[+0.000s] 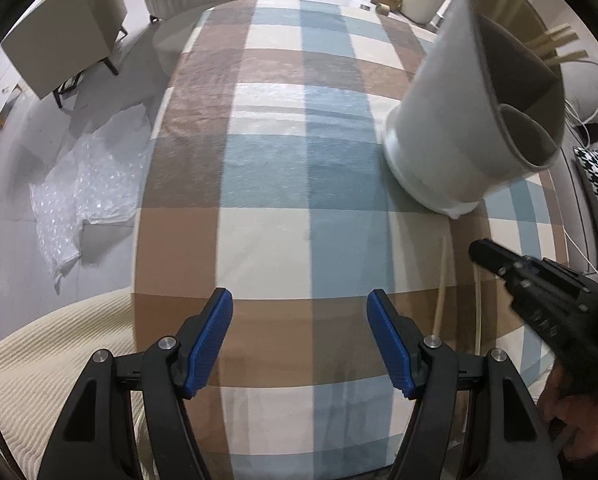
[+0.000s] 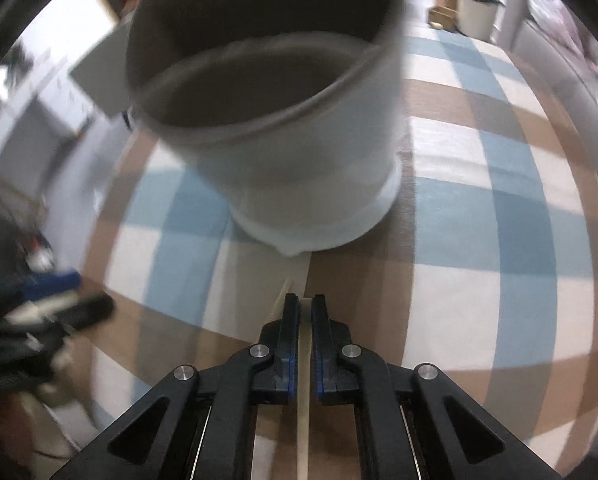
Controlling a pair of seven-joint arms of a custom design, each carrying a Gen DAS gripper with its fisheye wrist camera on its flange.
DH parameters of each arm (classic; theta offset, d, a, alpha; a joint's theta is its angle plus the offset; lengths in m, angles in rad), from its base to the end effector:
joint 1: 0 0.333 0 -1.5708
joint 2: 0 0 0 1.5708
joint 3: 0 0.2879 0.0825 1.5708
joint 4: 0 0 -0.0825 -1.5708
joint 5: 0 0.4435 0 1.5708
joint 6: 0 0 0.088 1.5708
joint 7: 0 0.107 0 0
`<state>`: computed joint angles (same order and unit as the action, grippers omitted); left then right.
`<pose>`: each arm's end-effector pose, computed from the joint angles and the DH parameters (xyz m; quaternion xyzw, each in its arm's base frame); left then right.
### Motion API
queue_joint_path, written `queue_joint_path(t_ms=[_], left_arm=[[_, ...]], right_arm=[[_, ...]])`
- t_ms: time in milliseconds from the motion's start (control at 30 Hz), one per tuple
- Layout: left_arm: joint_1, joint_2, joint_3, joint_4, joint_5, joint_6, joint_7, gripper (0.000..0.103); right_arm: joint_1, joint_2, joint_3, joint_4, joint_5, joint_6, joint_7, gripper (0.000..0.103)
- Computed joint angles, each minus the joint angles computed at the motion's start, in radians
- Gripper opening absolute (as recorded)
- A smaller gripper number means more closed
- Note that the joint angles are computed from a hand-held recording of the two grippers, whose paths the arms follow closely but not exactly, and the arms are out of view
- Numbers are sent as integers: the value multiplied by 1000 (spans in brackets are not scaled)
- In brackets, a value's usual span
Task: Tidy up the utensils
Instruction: 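Close the left gripper on the last chopstick while the right gripper holds its own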
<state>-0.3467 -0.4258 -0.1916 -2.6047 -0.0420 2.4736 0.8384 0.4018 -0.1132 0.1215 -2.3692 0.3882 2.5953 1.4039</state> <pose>0.4175 -0.2425 0.3634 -0.7748 0.6152 -0.1383 0.0461 0.4913 0.2745 0.3385 -0.8139 0.5436 0.0035 0.2050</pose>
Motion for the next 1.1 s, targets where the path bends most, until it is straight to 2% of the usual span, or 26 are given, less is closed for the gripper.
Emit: queue_joint_path(t_ms=[200, 400, 600, 767, 800, 867, 933, 1033, 1100], left_arm=[[-25, 49, -2, 48, -19, -3, 55, 65], [-44, 128, -16, 118, -47, -18, 126, 65], [-43, 192, -27, 172, -83, -4, 176, 65], [-26, 255, -52, 229, -38, -21, 154, 64], [-24, 267, -55, 239, -33, -25, 154, 62], [-20, 290, -59, 261, -23, -39, 152, 49], [-16, 311, -62, 279, -22, -54, 153, 44], [-13, 329, -80, 306, 44, -91, 103, 36], [-12, 336, -84, 318, 74, -103, 88, 23]], right_arm=[[-6, -83, -73, -59, 286, 6, -83, 5], [-42, -122, -122, -106, 466, -25, -140, 5], [-70, -163, -144, -134, 561, -56, -152, 5], [-89, -183, -144, -143, 562, -59, -153, 5], [-94, -191, -144, -148, 556, -61, -147, 5], [-103, -214, -146, -164, 541, -58, -138, 5], [-109, -231, -149, -177, 529, -50, -127, 5], [-116, -255, -157, -196, 519, -36, -115, 5], [-116, -268, -167, -206, 528, -27, -109, 5]])
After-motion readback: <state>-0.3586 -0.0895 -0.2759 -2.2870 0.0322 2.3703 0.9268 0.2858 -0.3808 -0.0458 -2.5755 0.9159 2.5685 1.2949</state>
